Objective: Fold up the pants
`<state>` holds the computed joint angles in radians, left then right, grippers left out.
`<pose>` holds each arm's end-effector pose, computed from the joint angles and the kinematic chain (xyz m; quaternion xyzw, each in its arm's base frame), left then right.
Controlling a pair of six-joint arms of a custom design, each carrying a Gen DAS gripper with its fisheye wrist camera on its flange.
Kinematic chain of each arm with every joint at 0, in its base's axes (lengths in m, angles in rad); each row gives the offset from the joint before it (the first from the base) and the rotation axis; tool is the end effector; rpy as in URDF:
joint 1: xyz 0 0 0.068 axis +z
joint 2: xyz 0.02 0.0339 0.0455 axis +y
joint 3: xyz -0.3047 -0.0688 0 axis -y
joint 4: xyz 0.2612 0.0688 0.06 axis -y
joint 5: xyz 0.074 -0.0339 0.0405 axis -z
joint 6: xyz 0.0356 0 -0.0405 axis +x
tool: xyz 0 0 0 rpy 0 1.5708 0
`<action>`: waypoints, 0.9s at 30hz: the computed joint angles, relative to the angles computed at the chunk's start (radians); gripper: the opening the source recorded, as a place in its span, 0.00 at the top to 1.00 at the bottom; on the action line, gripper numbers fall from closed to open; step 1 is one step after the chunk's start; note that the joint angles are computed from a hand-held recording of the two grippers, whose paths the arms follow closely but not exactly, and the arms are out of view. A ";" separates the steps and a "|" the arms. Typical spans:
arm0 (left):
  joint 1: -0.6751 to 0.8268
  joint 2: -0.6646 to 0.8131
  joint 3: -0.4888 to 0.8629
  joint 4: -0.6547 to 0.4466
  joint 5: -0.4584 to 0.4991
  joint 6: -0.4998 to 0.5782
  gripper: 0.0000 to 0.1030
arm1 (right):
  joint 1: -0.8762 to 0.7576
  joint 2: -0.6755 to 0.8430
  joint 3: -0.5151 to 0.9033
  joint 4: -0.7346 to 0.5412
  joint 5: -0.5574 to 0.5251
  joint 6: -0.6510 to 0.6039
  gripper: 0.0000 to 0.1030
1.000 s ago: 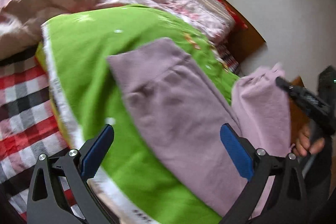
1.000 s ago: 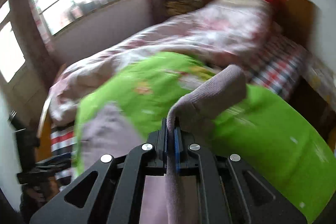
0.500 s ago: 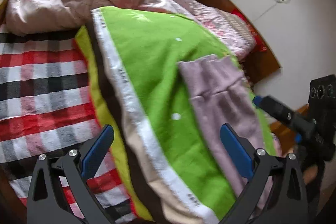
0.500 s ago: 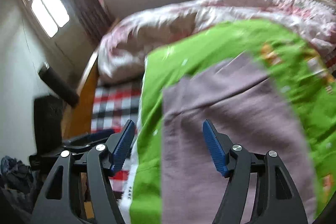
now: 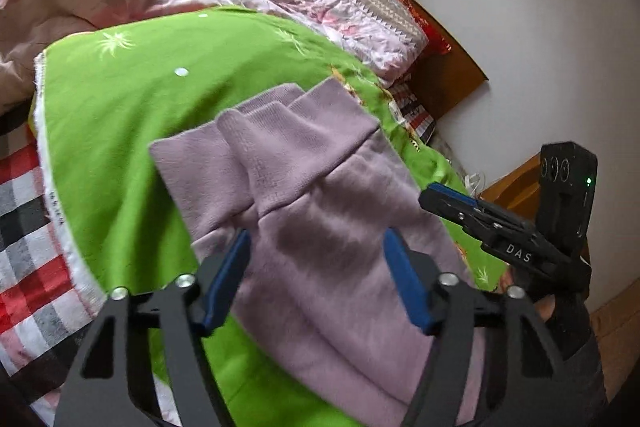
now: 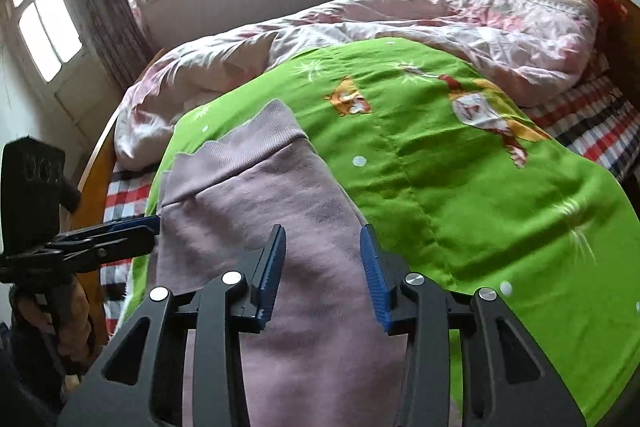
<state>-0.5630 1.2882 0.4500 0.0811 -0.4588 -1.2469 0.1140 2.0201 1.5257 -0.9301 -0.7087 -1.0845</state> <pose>0.2040 -0.1101 0.1793 -0.3847 0.8124 -0.1740 0.4023 0.4201 0.0714 0.2169 -0.5485 0.7581 0.2741 0.2220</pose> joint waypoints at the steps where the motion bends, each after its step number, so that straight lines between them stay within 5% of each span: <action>1: 0.002 0.011 0.002 0.008 0.000 0.005 0.42 | 0.006 0.008 0.011 -0.003 -0.002 -0.007 0.63; 13: 0.067 0.086 0.001 0.075 0.052 0.017 0.45 | 0.094 0.141 0.202 -0.129 0.014 -0.011 0.63; 14: 0.067 0.088 0.003 0.071 0.051 0.015 0.47 | 0.091 0.142 0.200 -0.130 0.003 -0.015 0.74; 15: 0.067 0.089 0.010 0.055 0.045 0.010 0.58 | 0.086 0.128 0.180 -0.111 -0.013 -0.019 0.90; 18: 0.067 0.071 0.007 0.015 0.033 -0.012 0.84 | 0.065 0.076 0.121 -0.077 -0.053 -0.051 0.94; 21: 0.068 0.028 -0.020 0.042 0.037 0.018 0.93 | 0.056 0.002 0.051 -0.009 -0.071 -0.035 0.94; 27: -0.118 -0.241 0.069 -0.264 -0.188 -0.001 0.93 | 0.021 -0.174 -0.004 -0.065 -0.183 -0.086 0.95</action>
